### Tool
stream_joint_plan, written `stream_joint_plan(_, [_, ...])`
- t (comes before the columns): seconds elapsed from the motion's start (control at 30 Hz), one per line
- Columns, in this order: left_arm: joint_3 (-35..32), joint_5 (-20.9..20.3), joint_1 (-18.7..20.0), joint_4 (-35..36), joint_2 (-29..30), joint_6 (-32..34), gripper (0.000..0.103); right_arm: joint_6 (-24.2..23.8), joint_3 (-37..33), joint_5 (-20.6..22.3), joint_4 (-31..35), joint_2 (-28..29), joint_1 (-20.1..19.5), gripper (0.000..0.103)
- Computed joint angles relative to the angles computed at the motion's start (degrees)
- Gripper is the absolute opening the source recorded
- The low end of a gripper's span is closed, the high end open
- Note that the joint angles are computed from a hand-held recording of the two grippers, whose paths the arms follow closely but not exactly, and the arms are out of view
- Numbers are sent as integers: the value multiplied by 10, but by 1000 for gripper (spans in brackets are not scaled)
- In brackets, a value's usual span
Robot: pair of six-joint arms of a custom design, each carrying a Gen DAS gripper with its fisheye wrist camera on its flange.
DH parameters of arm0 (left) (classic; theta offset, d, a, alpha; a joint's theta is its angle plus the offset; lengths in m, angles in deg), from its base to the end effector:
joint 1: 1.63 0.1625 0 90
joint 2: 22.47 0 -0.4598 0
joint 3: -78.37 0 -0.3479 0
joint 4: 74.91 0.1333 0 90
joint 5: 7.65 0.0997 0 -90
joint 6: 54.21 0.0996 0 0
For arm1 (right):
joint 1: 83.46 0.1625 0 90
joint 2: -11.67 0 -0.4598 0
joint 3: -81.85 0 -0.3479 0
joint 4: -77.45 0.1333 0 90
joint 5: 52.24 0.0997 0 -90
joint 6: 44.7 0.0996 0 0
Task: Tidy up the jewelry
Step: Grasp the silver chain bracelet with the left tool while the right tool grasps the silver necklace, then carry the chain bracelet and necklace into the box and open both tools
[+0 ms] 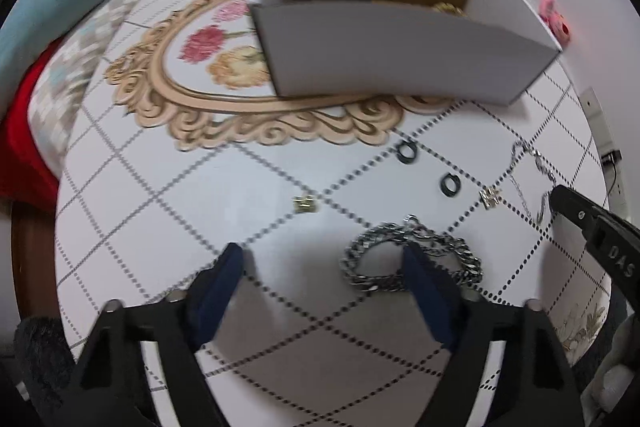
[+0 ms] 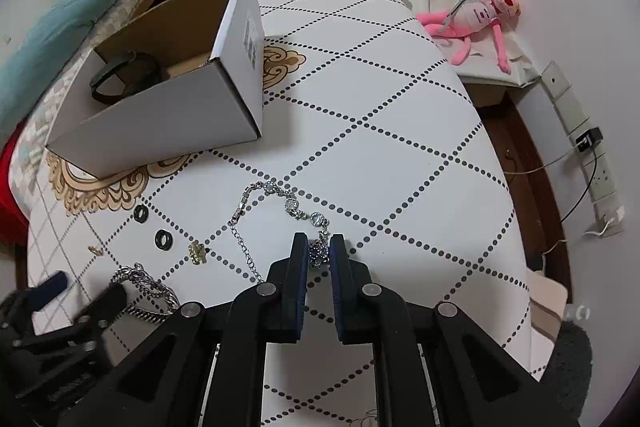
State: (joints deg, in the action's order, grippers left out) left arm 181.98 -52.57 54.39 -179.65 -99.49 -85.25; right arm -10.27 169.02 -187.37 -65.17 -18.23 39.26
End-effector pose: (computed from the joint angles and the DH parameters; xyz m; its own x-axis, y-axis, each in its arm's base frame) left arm -0.1090 -0.5265 0.3655 -0.7141 0.0230 -0.6997 0.2086 0.9610 -0.1814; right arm 0.4205 -0.5385 0.0209 -0.7686 0.1197 0.6285 -0.1263 0.9346 -0.3325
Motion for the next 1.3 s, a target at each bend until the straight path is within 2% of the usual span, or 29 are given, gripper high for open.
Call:
stream_joint_plan(0.07, [8,1,-4,-20,3,14,66,1,12,11,-13,-7,-3,8])
stream_joint_plan(0.1, [12,1,-6,-31,3,24,53,3,16,16,-14,-10,-5,7])
stream_joint_plan(0.13, [15,0,-10,-39,5,35,33,5,17,20,-14,-13,-7,7])
stream_joint_plan(0.17, [15,-2,-12,-48,9,50,21,3,22,24,-18,-16,-9,1])
stream_joint_plan(0.2, [13,-8,-15,-49,15,60,3,3,26,24,-24,-19,-11,1])
stream_joint_plan(0.37, [10,-51,-7,-72,16,73,2,13,51,58,-57,-36,-19,1])
stream_joint_plan(0.7, [-10,-76,-16,-82,-22,70,2,-2,89,109,-142,-74,-8,1])
stream_joint_plan(1.13, [-73,-91,-28,-83,-32,90,2,-45,40,155,-136,-81,11,1])
stream_joint_plan(1.3, [-140,-102,-34,-94,-12,124,2,-73,-4,182,-132,-76,20,1])
